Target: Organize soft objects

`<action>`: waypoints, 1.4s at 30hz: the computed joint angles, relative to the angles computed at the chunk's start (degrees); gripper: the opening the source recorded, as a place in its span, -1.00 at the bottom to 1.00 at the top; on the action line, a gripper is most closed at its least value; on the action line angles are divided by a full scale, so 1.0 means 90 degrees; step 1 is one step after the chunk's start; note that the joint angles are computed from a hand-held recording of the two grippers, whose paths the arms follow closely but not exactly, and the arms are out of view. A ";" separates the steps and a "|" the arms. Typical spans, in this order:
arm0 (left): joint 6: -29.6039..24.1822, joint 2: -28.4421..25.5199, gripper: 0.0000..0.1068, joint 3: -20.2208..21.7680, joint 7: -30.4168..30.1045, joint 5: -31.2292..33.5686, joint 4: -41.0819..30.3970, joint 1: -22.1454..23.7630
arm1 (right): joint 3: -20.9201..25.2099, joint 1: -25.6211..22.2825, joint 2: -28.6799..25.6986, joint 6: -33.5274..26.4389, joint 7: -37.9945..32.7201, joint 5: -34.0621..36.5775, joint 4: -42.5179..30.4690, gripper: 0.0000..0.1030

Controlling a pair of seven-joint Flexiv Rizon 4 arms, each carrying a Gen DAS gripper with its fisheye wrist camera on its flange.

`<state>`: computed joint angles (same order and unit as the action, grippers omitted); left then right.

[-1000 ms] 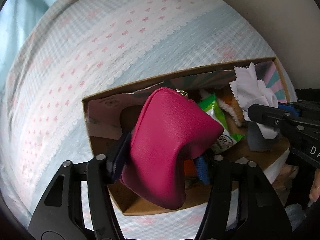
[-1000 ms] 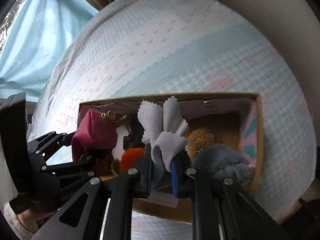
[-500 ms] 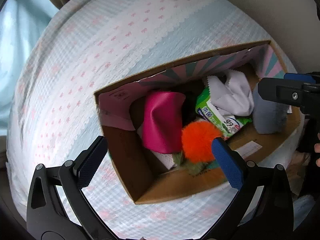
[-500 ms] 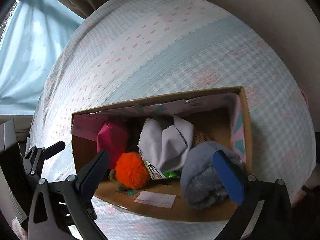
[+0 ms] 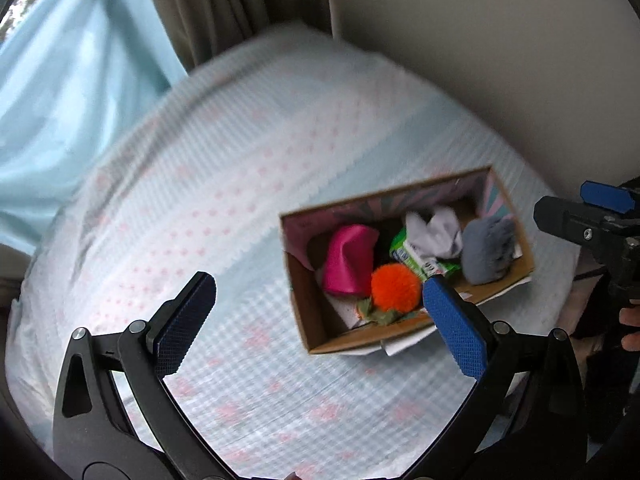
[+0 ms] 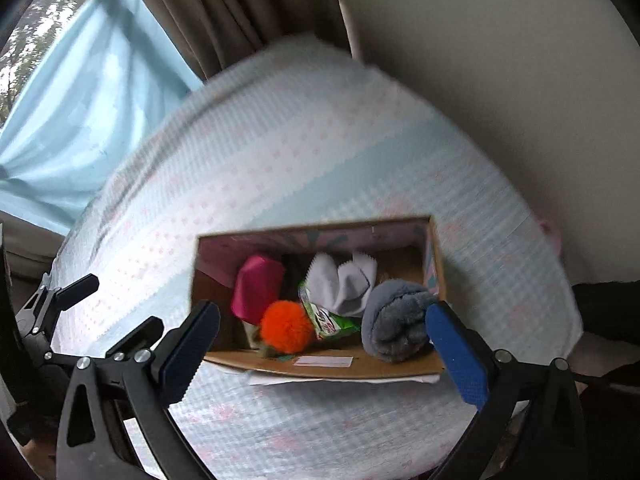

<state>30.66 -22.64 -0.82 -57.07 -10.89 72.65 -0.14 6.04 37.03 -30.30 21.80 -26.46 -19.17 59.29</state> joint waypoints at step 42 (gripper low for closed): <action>0.1751 0.3029 0.93 0.0967 0.3077 -0.4700 0.2585 0.0724 | -0.1438 0.3283 -0.0600 -0.2285 0.0954 -0.4189 -0.2360 0.99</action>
<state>46.42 4.62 7.88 -29.38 -53.19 95.92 6.38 -6.90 66.57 -35.70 1.23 -17.88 -56.87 38.05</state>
